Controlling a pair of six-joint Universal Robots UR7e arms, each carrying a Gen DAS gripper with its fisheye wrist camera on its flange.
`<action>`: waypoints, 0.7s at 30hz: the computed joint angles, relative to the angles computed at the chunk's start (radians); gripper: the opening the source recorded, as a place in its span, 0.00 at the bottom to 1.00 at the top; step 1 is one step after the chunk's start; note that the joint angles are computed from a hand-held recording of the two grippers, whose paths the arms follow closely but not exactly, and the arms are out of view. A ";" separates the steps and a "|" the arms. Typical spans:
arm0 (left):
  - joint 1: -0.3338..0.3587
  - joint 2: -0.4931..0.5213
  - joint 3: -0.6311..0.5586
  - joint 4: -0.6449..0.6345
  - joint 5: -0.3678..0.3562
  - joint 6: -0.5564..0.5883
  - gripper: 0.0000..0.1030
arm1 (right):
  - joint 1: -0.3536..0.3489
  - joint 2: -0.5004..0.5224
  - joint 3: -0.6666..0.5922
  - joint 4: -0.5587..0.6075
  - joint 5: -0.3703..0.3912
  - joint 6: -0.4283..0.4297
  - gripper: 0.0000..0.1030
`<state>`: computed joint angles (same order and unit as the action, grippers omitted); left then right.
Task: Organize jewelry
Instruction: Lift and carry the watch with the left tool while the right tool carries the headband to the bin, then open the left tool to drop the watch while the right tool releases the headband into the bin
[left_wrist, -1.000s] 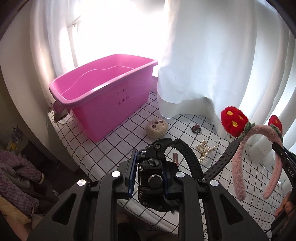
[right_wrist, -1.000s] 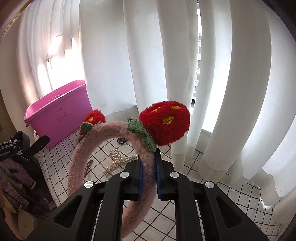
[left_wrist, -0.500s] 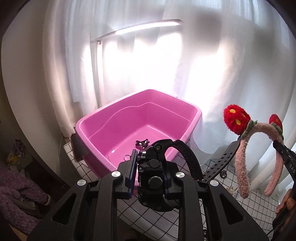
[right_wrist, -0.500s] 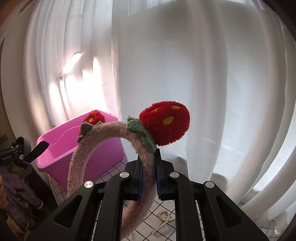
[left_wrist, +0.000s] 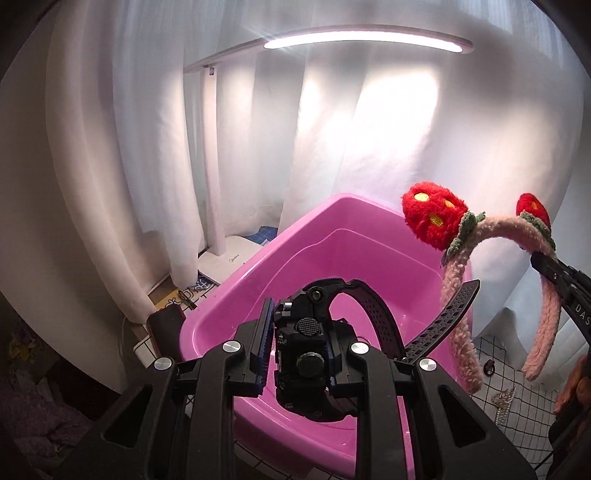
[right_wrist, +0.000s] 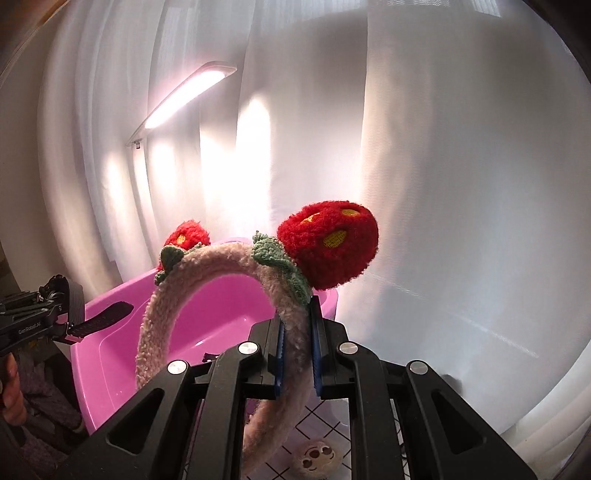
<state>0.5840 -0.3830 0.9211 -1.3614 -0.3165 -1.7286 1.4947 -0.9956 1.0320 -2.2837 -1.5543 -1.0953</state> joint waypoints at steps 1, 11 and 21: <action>0.008 -0.010 0.020 -0.034 -0.003 0.026 0.22 | 0.009 0.014 -0.002 -0.002 -0.018 0.004 0.11; 0.064 -0.035 0.098 -0.289 -0.057 0.263 0.22 | 0.074 0.142 -0.087 0.046 -0.165 0.011 0.11; 0.112 0.011 0.021 -0.359 -0.150 0.408 0.22 | 0.104 0.267 -0.210 0.147 -0.336 0.009 0.12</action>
<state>0.6964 -0.3718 0.9417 -1.7207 -0.4665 -1.3209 1.5988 -0.7287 0.8224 -2.1363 -1.8906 -1.0860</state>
